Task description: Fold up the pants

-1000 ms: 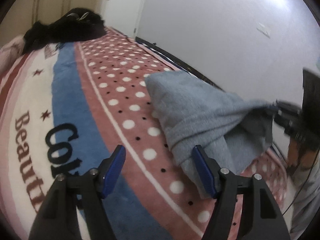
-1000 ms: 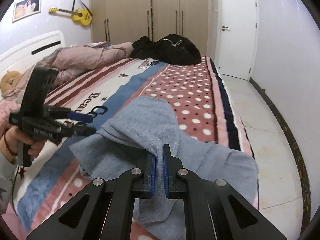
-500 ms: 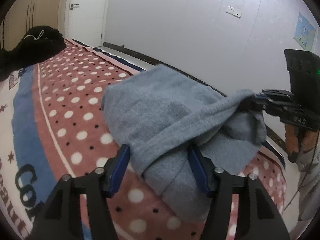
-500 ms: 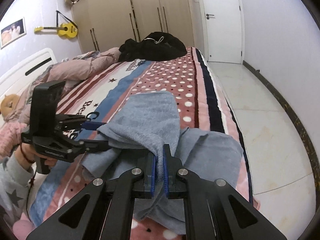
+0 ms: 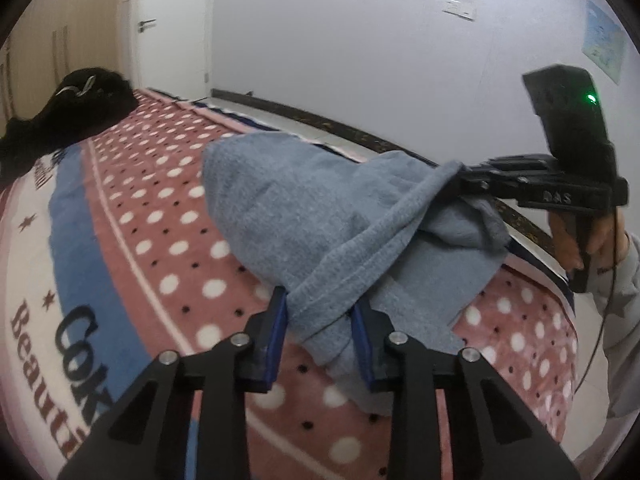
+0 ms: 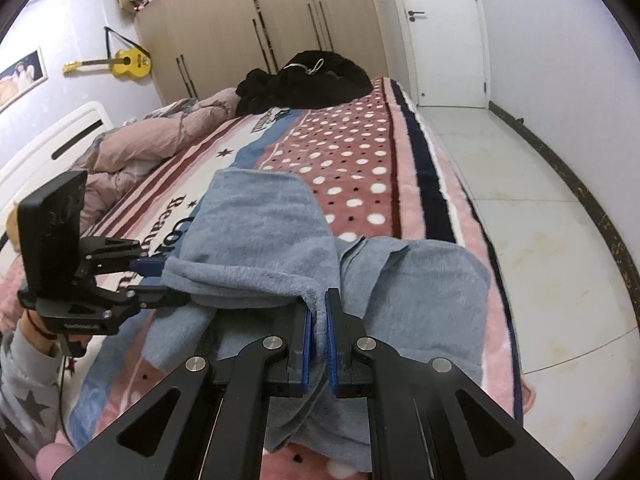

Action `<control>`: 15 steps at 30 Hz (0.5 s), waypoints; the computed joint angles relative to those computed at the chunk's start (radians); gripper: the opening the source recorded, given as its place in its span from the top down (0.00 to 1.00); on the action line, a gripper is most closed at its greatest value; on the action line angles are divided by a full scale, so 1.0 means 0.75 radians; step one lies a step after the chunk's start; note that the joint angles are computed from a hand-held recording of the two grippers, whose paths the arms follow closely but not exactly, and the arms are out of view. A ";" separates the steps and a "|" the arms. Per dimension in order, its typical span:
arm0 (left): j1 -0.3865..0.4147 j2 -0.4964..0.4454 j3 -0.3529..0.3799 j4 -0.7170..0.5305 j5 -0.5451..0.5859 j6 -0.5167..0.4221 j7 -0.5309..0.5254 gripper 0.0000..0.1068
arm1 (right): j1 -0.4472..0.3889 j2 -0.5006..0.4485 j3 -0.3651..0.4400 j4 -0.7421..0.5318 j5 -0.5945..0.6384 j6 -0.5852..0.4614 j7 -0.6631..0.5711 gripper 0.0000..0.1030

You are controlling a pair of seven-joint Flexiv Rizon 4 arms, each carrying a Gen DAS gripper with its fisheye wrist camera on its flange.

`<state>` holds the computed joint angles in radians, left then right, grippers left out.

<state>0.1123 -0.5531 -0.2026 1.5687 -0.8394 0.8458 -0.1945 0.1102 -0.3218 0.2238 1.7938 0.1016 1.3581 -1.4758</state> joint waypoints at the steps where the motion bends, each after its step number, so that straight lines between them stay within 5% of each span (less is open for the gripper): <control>1: -0.003 0.004 0.000 0.011 -0.015 0.029 -0.005 0.79 | 0.010 0.001 -0.008 0.005 -0.013 0.002 0.006 0.99; 6: -0.028 0.043 -0.005 0.106 -0.047 0.234 0.012 0.90 | 0.011 -0.008 0.023 -0.005 0.002 -0.021 -0.029 0.98; 10: -0.016 0.058 0.014 0.127 -0.041 0.222 -0.073 0.94 | -0.002 -0.016 0.064 -0.027 0.052 -0.046 -0.088 0.98; 15: 0.018 0.146 -0.017 0.254 -0.141 0.277 0.060 0.99 | 0.065 -0.009 0.015 -0.004 -0.012 -0.014 -0.068 0.98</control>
